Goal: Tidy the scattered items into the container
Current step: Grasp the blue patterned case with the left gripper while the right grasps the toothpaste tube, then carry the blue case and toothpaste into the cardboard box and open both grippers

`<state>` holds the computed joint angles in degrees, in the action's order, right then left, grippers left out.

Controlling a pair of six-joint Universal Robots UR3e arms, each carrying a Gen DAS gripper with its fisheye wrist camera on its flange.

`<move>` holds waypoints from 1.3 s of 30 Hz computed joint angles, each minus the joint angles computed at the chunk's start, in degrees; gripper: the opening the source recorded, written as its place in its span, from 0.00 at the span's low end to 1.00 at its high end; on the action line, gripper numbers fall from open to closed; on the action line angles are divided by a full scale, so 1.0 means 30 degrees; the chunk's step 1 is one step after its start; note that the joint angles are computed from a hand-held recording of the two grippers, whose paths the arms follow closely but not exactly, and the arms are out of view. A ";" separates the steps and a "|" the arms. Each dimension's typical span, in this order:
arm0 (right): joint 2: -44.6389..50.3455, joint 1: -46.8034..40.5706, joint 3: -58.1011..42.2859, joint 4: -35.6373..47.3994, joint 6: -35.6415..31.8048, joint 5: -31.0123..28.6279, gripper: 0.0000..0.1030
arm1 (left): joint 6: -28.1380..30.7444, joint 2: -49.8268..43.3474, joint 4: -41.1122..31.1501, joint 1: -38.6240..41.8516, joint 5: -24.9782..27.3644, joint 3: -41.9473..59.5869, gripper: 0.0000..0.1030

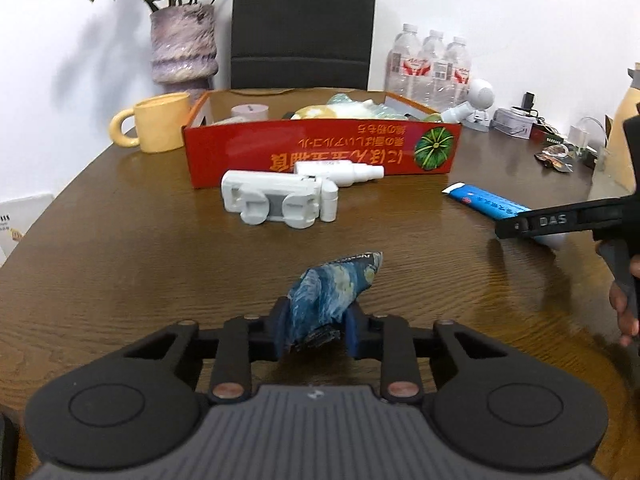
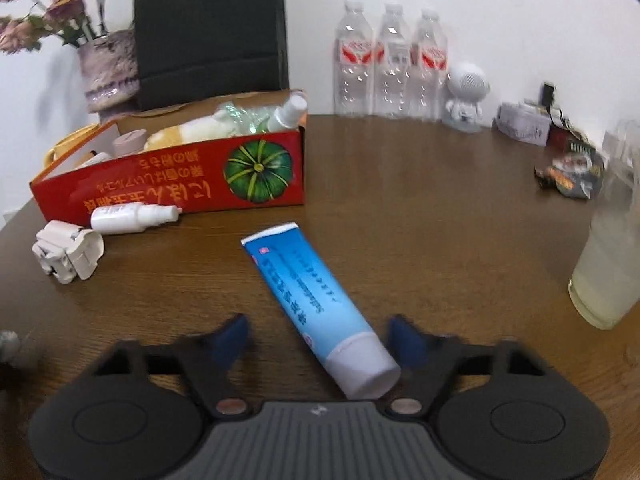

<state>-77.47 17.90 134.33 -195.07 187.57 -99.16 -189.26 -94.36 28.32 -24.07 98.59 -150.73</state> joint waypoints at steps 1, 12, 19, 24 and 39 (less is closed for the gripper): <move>-0.0262 -0.0083 0.0306 -0.0174 0.0136 0.0380 0.34 | 0.0008 0.0018 0.0016 -0.0067 0.0041 0.0034 0.25; -0.6846 0.1239 0.4012 -0.0289 0.0506 0.2770 0.28 | 0.0189 0.3713 -0.1438 0.0275 -0.0310 -0.0172 0.21; -0.8836 0.1488 0.0227 0.2266 -0.1213 0.3542 0.29 | 0.1574 0.5455 -0.4395 0.1922 -0.1761 0.3506 0.21; -0.5022 -0.0031 -0.6349 0.5531 -0.1086 0.5424 0.29 | 0.2170 0.2972 -0.9116 0.4706 -0.5514 1.0209 0.21; 1.3018 -0.0582 -3.6099 2.3030 -0.0194 0.2738 0.29 | 0.2043 -1.2626 -2.3884 0.3900 -0.2950 3.5375 0.22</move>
<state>-38.42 16.15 26.03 -125.98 186.99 -90.95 -183.13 -132.24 -43.34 -12.37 89.74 -44.60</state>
